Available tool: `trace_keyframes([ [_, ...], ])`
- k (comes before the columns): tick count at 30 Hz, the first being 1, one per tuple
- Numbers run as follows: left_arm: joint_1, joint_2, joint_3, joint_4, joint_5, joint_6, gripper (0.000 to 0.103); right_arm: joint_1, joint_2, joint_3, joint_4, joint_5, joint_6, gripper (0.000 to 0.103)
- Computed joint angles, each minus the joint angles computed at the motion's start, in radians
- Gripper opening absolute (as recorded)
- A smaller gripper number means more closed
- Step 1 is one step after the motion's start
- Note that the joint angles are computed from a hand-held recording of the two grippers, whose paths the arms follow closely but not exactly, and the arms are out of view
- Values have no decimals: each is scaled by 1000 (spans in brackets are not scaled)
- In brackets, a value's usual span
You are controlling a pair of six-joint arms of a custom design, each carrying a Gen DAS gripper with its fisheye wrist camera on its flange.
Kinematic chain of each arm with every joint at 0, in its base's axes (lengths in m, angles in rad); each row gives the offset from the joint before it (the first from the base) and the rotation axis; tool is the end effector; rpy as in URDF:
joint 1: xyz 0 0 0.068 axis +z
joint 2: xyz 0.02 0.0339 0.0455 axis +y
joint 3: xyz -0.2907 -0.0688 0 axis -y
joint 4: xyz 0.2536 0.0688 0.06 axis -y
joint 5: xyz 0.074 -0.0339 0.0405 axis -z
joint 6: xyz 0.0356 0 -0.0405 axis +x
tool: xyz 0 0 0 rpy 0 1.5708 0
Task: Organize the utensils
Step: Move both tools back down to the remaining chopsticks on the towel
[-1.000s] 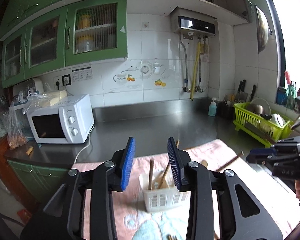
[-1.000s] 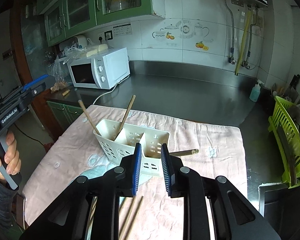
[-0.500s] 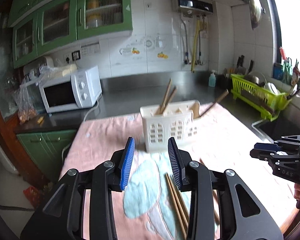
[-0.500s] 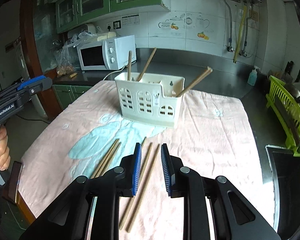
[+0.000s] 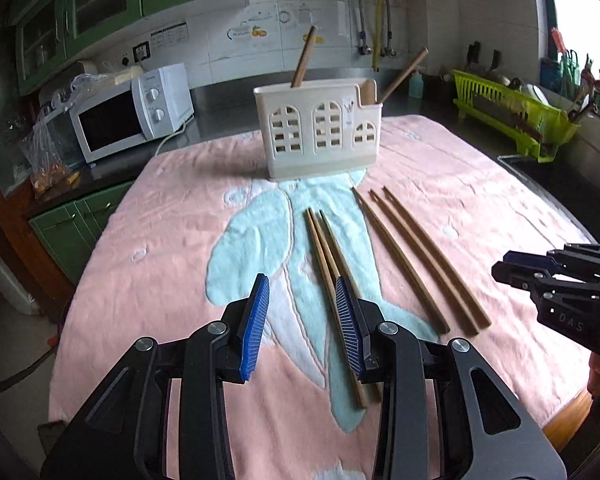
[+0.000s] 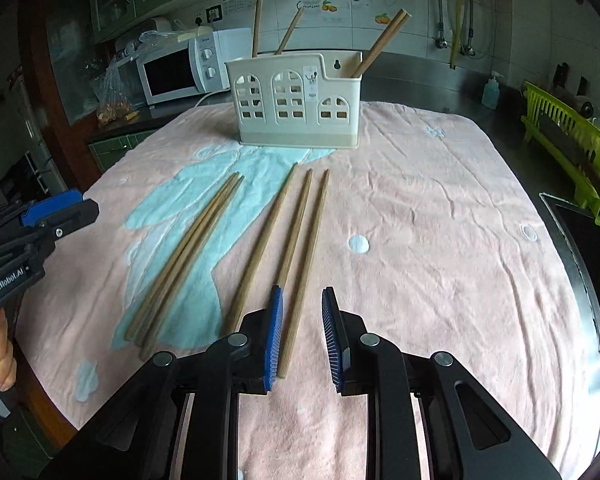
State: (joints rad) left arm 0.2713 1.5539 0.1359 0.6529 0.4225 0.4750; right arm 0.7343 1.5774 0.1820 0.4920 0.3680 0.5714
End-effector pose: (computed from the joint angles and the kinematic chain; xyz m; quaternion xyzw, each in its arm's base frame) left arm 0.1868 0.0368 0.0889 0.1732 0.8865 -0.0399 0.4273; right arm 0.1508 0.1189 0.0807 -0.0158 0.9307 0.0583 0.3608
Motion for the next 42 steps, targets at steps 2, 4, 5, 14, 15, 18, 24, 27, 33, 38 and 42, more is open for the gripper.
trace_keyframes([
  [2, -9, 86, -11, 65, -11, 17, 35, 9, 60, 0, 36, 13, 20, 20],
  [4, -7, 157, -4, 88, -7, 28, 35, 11, 106, -6, 75, 5, 36, 20],
  [5, -8, 182, 4, 83, -2, 31, 35, 6, 119, -8, 90, -5, 39, 20],
  [14, -24, 309, 35, 87, 9, 30, 35, 16, 154, -2, 107, 1, 54, 20],
  [15, -23, 320, 39, 81, 13, 33, 34, 17, 160, -2, 113, -1, 56, 20],
  [18, -34, 360, 43, 102, -2, 30, 32, 17, 174, 1, 127, -5, 59, 20],
  [24, -30, 400, 65, 92, 3, 25, 28, 21, 171, -1, 129, -6, 61, 20],
  [27, -47, 409, 56, 129, -20, 6, 26, 21, 169, 0, 128, -7, 58, 20],
  [33, -117, 428, 12, 246, -120, -56, 20, 21, 193, 3, 142, -18, 62, 20],
  [38, -113, 428, 12, 254, -130, -75, 17, 19, 205, 15, 135, -19, 62, 20],
  [42, -108, 438, 7, 271, -133, -78, 17, 8, 243, 24, 149, -34, 63, 20],
])
